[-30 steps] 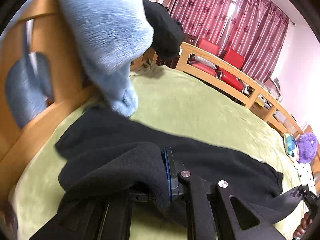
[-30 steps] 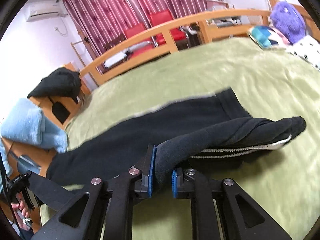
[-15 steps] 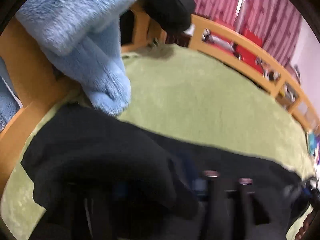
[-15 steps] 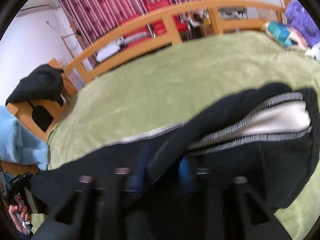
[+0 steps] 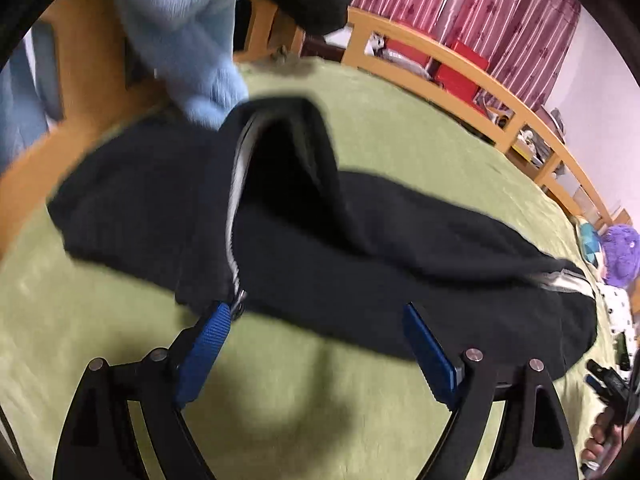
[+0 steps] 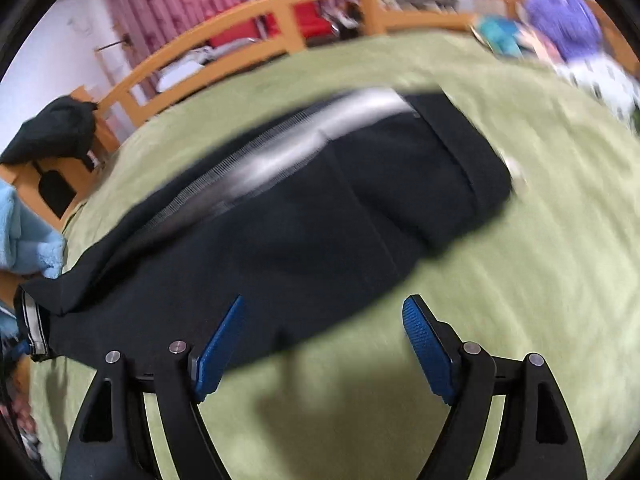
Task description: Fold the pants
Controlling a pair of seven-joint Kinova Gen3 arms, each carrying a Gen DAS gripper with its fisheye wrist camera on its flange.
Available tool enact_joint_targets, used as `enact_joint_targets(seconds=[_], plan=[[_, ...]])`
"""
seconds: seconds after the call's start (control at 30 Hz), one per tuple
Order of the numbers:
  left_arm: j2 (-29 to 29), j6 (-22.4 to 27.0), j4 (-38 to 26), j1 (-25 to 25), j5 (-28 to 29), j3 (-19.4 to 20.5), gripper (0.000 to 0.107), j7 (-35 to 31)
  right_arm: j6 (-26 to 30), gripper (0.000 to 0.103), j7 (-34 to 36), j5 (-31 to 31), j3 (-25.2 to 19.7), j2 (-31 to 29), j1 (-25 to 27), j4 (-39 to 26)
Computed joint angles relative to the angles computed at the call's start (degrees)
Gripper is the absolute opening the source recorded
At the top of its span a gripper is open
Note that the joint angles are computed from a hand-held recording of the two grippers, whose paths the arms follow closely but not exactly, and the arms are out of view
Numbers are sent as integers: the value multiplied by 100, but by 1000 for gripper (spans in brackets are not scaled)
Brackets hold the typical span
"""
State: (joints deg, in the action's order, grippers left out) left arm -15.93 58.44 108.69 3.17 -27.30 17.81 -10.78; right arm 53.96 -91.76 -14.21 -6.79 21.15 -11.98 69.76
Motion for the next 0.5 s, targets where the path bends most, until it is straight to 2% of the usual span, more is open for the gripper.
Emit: enact_joint_targets(seconds=[0.1, 0.2, 0.3, 0.37, 0.4, 0.5], plan=[[-13, -220, 265, -2, 158, -38, 86, 162, 98, 80, 187, -547, -147, 184, 335, 24], [24, -438, 432, -28, 283, -201, 85, 133, -215, 80, 221, -844, -209, 322, 396, 88], [106, -705, 536, -169, 393, -366, 85, 134, -315, 80, -111, -696, -180, 655, 207, -208], [218, -1038, 601, -135, 719, -710, 85, -69, -611, 87, -274, -561, -76, 690, 5, -179], [283, -1128, 614, -141, 763, -750, 86, -48, -740, 91, -361, -466, -54, 697, -76, -162], [578, -1022, 488, -342, 383, -432, 86, 404, -913, 96, -905, 5, 151, 820, -467, -330]])
